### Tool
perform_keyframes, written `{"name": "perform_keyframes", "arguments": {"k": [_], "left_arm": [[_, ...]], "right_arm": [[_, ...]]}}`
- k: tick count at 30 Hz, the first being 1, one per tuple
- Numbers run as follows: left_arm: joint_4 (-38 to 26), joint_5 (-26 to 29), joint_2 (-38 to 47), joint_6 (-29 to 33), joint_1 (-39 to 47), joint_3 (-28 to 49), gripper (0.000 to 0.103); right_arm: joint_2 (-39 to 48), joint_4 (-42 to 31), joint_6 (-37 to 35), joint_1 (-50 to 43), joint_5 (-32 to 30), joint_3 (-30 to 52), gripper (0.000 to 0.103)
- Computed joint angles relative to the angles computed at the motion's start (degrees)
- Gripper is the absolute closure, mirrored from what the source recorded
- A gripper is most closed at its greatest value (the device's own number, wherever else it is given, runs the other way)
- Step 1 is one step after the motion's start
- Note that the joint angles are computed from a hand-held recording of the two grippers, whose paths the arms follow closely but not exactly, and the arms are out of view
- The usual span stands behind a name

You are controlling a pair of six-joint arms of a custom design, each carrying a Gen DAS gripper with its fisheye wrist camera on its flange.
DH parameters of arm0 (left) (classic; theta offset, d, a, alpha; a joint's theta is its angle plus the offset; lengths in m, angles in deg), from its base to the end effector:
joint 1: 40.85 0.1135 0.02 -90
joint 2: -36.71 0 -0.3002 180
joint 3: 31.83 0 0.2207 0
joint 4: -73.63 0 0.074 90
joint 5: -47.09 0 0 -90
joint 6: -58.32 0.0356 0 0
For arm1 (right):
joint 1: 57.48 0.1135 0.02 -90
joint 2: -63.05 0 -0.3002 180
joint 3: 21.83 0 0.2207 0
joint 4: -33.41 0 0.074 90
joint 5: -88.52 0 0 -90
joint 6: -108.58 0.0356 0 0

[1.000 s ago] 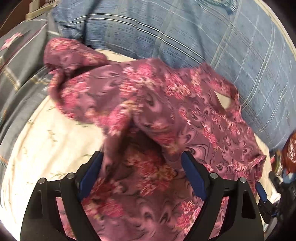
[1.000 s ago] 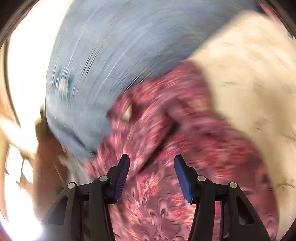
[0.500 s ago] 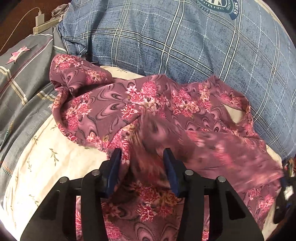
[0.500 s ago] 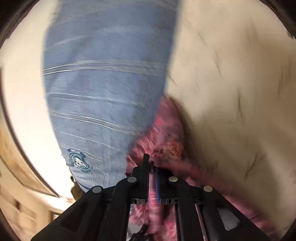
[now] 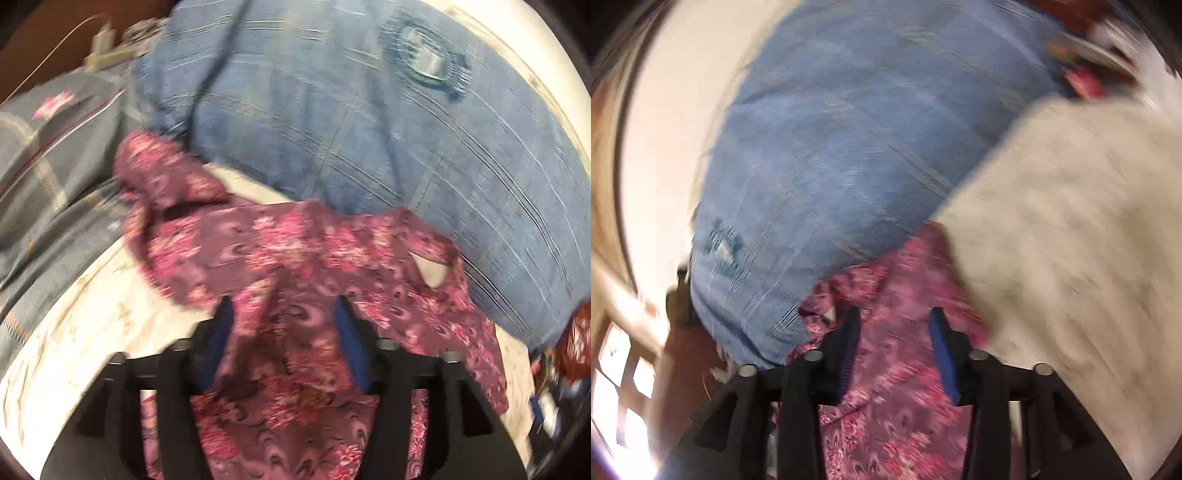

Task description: Fold small clothes

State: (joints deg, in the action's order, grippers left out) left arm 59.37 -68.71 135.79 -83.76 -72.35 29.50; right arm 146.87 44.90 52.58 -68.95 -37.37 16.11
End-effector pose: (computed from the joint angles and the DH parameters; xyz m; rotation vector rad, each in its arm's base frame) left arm 0.2700 -0.1473 0.1912 -0.6038 2.2856 -0.1382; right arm 0.2258 -0.0245 0.1954 0.4915 2.1217 0.9030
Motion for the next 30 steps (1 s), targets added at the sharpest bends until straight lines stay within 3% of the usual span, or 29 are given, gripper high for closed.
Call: {"name": "perform_keyframes", "arguments": {"k": [5,6,7,8,9,16,19,22,26,30], "left_arm": [[-6.97,8.75,12.19,6.22,0.54,10.42,0.041],[-8.86,8.47,14.16,6.77,0.46,12.23,0.035],[-9.10,5.91,14.49,6.79,-0.70,12.59,0.032],[-10.74,4.71,14.99,7.16,-1.18,13.80,0.030],[-10.91,5.26,14.84,7.15,-1.08,13.84,0.030],[-5.79,13.39,2.66,6.79,3.02,4.75,0.030],[-7.39,17.81,-4.68,9.22,11.85,2.68,0.030],[-13.55,20.75,-5.31,15.24,22.56,6.90,0.029],[-21.18,29.59,0.89,18.92,36.17,15.89,0.029],[-26.42,36.24,9.00,21.05,41.68,23.29,0.029]], "right_arm": [[10.31,-1.61,-5.39,12.12,11.86,6.75,0.059],[14.16,-3.91,-6.86,13.76,13.72,8.87,0.056],[17.82,-1.39,-6.69,15.79,16.22,8.41,0.055],[18.59,6.12,-8.68,16.59,17.08,5.07,0.054],[17.85,7.82,-8.84,17.39,17.79,3.83,0.044],[17.01,4.33,-11.16,21.74,23.09,5.41,0.037],[16.71,4.14,-10.81,21.91,23.14,5.67,0.037],[17.49,6.28,-10.65,21.45,22.36,4.80,0.036],[17.47,7.05,-10.72,21.10,21.60,4.36,0.034],[17.43,7.24,-11.10,20.83,21.07,4.24,0.032]]}}
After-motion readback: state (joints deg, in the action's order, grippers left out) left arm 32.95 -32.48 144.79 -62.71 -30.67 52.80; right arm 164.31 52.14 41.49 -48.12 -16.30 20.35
